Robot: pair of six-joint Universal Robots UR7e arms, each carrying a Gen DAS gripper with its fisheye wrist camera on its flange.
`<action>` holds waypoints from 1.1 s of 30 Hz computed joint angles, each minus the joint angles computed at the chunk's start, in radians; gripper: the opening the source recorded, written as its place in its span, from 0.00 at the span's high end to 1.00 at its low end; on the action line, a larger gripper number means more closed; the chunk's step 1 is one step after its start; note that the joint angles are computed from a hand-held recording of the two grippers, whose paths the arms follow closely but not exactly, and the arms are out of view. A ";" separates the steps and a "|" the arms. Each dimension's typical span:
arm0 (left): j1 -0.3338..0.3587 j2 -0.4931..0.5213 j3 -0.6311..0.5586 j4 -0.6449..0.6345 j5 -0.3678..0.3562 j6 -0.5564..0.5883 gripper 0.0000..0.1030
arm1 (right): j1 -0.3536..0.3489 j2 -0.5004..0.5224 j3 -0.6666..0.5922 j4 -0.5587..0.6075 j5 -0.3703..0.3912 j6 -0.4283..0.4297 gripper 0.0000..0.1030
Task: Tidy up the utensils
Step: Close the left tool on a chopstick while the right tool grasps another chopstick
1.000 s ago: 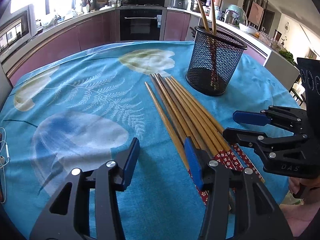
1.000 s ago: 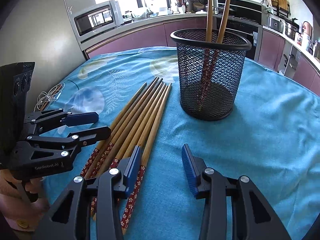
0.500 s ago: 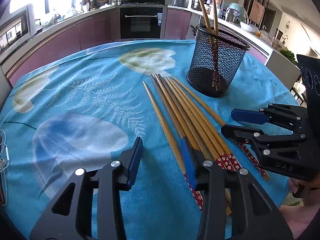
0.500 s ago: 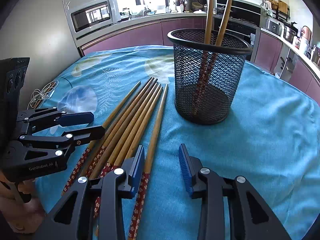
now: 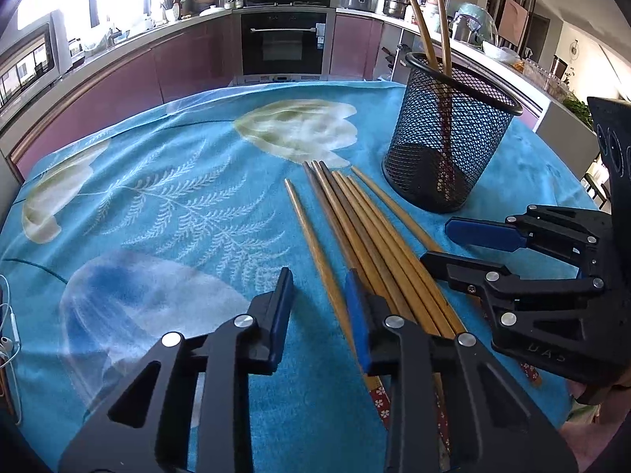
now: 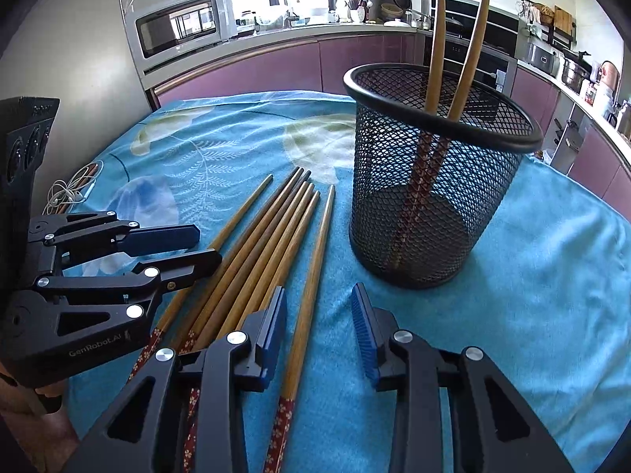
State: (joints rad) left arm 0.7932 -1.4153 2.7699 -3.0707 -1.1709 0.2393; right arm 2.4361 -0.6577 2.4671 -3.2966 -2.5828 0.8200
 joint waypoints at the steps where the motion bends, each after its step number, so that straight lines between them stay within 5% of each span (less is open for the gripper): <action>1: 0.001 0.003 -0.001 -0.002 -0.001 -0.006 0.78 | -0.002 0.001 0.001 -0.006 0.000 -0.002 0.73; 6: 0.011 0.016 -0.011 -0.008 -0.010 -0.031 0.89 | -0.013 0.012 0.017 -0.106 0.031 -0.044 0.91; 10: 0.013 0.010 -0.009 -0.007 -0.022 -0.042 0.91 | -0.017 0.018 0.032 -0.166 0.046 -0.044 0.94; 21: 0.018 -0.084 0.004 0.053 -0.062 -0.047 0.93 | 0.008 0.026 0.066 -0.284 0.079 -0.048 0.94; 33: 0.038 -0.131 0.009 0.125 -0.088 -0.012 0.93 | -0.003 0.028 0.060 -0.269 0.129 -0.080 0.94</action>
State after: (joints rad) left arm 0.8316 -1.5461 2.7789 -2.9461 -1.2587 0.2268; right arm 2.4336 -0.6295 2.5270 -3.5654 -2.4538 0.7403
